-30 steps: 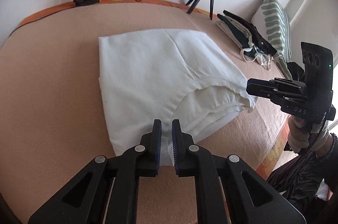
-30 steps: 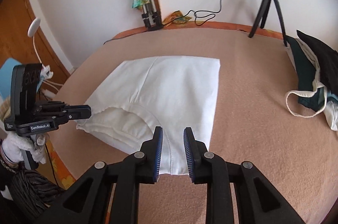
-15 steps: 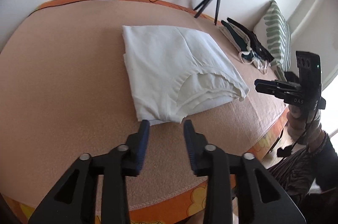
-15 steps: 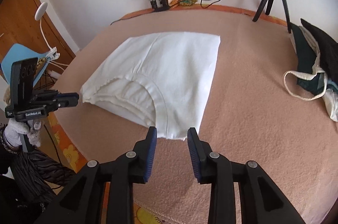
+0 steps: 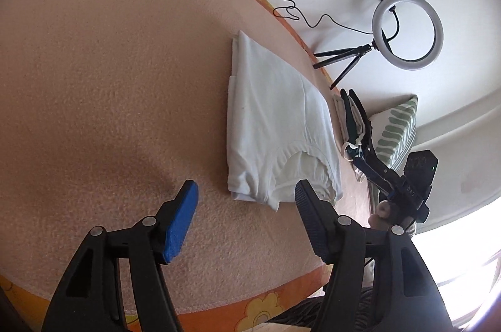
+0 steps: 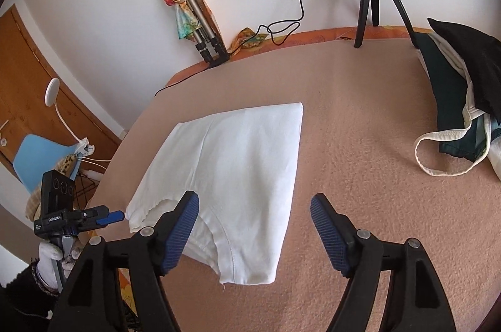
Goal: Fold small clothes
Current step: 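Grasp the folded shirt edge with both tools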
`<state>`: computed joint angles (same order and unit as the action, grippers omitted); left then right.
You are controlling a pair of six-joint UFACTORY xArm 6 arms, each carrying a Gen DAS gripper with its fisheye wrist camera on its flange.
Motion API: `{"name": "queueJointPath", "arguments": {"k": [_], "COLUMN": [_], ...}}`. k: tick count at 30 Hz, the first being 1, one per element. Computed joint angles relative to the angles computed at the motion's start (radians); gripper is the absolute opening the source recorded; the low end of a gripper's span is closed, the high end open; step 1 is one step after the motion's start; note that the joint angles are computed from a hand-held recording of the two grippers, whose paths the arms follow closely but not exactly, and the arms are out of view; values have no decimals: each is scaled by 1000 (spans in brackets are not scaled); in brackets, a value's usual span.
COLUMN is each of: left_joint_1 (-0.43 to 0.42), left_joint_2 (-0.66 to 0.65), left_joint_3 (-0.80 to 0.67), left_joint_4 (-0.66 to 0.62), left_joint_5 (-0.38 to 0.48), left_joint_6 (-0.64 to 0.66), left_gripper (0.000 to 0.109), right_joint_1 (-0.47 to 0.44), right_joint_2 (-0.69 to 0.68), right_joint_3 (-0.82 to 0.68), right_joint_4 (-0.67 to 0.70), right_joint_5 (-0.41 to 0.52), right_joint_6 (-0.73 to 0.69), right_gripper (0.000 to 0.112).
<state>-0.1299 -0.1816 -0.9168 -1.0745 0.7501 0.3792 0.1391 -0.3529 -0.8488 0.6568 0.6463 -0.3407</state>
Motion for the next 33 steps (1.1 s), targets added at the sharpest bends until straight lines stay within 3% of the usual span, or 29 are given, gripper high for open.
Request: {"name": "queueJointPath", "arguments": {"k": [17, 26, 31, 33], "left_joint_1": [-11, -34, -44, -46], "left_joint_2": [87, 117, 133, 138], "left_joint_3": [-76, -112, -127, -130], "left_joint_4": [-79, -80, -44, -21], "left_joint_5": [55, 67, 57, 53], "left_joint_6": [30, 41, 19, 3], "left_gripper": [64, 61, 42, 27], "right_joint_1": [-64, -78, -65, -52], "right_joint_2": [303, 385, 431, 436], "right_joint_3": [-220, -278, -322, -329], "right_joint_4": [221, 364, 391, 374], "right_joint_5": [74, 90, 112, 95], "right_joint_6": [-62, -169, -192, -191], "right_gripper": [77, 65, 47, 42]}}
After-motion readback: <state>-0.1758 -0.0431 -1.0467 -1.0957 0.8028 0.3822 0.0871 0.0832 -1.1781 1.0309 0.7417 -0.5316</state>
